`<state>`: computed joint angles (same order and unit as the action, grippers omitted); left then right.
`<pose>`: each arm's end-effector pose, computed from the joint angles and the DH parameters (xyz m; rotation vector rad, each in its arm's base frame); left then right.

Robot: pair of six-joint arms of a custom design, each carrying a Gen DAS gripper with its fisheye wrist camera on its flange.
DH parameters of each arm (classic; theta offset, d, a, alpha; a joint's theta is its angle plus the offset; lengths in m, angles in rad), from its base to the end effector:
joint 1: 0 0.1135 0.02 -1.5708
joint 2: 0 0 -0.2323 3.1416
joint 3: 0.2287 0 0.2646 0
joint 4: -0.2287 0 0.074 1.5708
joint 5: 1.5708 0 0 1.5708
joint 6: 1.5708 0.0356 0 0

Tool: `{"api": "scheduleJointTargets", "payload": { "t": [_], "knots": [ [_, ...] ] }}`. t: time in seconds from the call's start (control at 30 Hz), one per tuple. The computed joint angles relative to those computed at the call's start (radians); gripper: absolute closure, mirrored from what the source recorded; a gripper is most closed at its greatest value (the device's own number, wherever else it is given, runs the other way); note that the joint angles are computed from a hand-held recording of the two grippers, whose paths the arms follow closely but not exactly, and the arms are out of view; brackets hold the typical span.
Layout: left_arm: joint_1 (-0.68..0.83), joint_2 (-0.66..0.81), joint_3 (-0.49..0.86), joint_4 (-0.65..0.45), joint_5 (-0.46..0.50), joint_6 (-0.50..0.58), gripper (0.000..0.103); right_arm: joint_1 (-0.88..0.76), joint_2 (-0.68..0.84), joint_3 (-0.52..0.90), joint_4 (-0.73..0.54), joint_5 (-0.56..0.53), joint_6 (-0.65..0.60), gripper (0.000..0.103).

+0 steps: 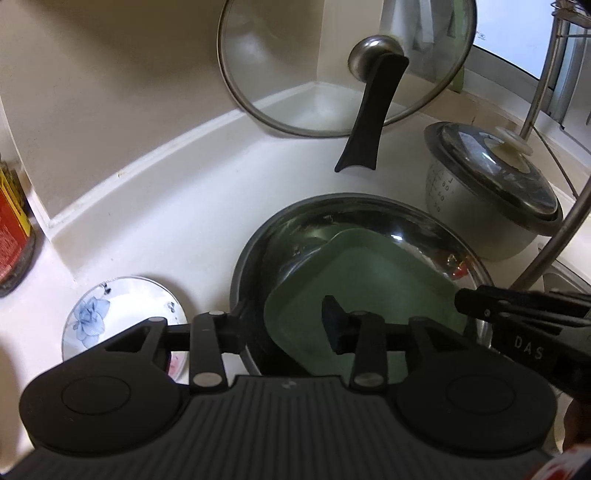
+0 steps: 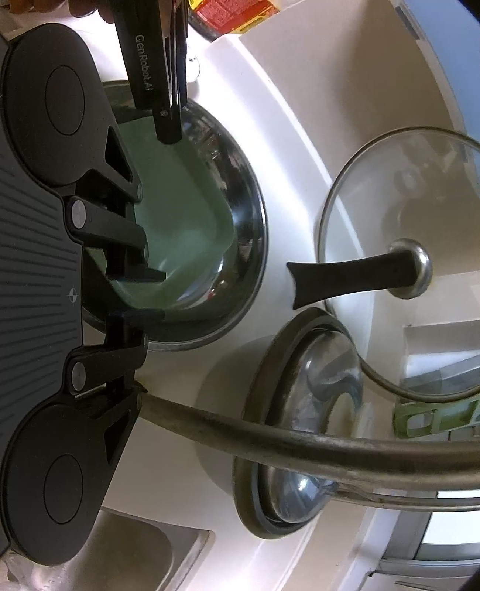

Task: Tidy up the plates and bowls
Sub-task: 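Lift the green plate with the right tool and lower it into the steel pan, then open the right tool and withdraw it from the pan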

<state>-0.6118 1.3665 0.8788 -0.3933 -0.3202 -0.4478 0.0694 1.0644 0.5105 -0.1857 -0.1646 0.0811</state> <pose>0.2498 -0.1615 0.1901 0.0576 2.3940 -0.1009 0.2377 0.0224 0.1586 -0.0706 2.3118 0.2668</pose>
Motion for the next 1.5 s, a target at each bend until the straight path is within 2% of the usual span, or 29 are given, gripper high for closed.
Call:
{"api": "scheduleJointTargets", "payload": {
  "t": [0.03,0.13,0.47,0.9,1.2,1.5],
  "knots": [
    [-0.002,-0.009,-0.001,-0.005,-0.001,-0.002,0.065,-0.002,-0.016,-0.008,0.002,-0.002,0.001,0.067],
    [-0.005,-0.048,-0.007,-0.030,0.003,-0.015,0.063,-0.016,-0.081,-0.030,-0.005,-0.031,0.006,0.050],
    [-0.059,-0.255,-0.038,-0.212,-0.043,-0.079,0.057,-0.043,-0.285,-0.049,-0.171,-0.116,0.015,0.042],
    [-0.212,-0.503,-0.101,-0.498,-0.157,-0.277,0.050,-0.019,-0.580,-0.092,-0.452,-0.160,0.007,0.035],
    [-0.358,-0.584,-0.112,-0.650,-0.242,-0.436,0.048,0.068,-0.741,-0.113,-0.605,-0.136,0.020,0.034],
    [-0.508,-0.578,-0.104,-0.745,-0.306,-0.600,0.048,0.091,-0.853,-0.122,-0.741,-0.156,0.004,0.033]
  ]
}}
